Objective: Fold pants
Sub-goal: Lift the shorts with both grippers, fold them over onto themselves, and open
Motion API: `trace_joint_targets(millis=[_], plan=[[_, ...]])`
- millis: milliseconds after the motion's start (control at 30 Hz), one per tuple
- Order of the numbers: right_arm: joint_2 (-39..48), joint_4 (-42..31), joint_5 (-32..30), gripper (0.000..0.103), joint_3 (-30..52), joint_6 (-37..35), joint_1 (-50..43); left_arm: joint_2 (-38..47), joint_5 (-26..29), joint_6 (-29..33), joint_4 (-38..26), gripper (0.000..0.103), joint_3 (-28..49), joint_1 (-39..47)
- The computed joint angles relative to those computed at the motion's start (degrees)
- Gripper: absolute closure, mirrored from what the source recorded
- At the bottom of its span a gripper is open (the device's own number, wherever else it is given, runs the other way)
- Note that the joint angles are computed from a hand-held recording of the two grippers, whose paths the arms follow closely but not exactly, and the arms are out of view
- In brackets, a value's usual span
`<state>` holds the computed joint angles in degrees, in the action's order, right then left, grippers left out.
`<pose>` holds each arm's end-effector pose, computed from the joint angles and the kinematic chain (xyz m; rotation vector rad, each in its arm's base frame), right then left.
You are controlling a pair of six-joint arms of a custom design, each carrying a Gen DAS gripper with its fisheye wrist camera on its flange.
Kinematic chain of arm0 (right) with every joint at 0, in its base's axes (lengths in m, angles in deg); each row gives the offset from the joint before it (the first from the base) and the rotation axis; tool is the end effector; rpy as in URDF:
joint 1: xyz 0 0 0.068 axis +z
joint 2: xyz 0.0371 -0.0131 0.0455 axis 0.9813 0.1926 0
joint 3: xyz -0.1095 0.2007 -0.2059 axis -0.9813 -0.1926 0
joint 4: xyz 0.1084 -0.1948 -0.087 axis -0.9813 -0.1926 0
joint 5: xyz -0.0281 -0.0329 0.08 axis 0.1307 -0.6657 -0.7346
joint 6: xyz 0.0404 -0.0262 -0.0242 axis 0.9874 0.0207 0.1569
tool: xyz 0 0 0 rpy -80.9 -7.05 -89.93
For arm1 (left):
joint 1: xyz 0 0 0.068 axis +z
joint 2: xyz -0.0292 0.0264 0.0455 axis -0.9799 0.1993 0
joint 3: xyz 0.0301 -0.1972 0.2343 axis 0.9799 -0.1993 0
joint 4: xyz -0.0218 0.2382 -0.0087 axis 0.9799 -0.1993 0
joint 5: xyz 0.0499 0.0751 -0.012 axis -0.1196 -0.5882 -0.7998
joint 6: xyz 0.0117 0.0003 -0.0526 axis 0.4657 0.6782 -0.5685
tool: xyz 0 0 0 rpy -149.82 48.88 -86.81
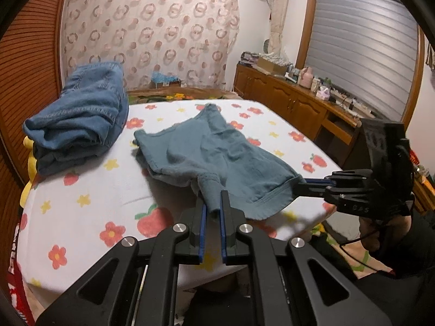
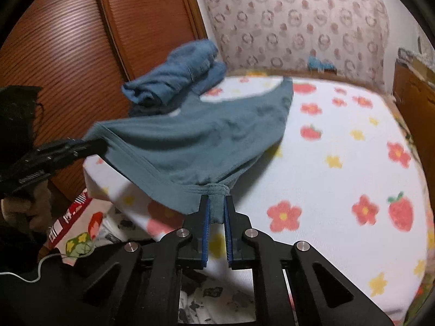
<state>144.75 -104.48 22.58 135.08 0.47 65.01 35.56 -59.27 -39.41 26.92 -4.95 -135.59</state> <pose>0.3019 -0.0449 0.1962 -0.9627 2.0468 0.7418 0.1481 -0.1863 0.1797 -0.1455 2.1964 -0.1473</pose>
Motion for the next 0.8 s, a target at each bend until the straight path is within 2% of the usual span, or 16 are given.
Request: trace_joint_targets(millis=[200, 367, 533, 633, 800], plan=[[-3.68, -6.96, -5.24, 0.094, 3.23, -3.59, -3.14, -2.99, -2.86, 1.88, -3.84, 0.094, 2.56, -0.92], [-4.89, -15.31, -9.06, 0.094, 6.08, -10.54, -6.82, -5.16, -5.2, 2.04, -6.36, 0.094, 3.86, -2.52], [-5.67, -18.17, -10.75, 0.094, 6.44, -13.54, -8.32, -6.7, -6.37, 2.46, -8.46, 0.094, 4.97, -3.26], [-5.64, -15.32, -10.25, 0.094, 6.14, -11.19, -7.71, -6.2, -4.95, 4.7, -6.68, 0.094, 4.71, -0.94], [-4.86, -4.56, -6.71, 0.094, 5.38, -0.28, -3.44, -3.64, 0.81, 9.43, -0.36, 0.094, 2.96, 7.4]])
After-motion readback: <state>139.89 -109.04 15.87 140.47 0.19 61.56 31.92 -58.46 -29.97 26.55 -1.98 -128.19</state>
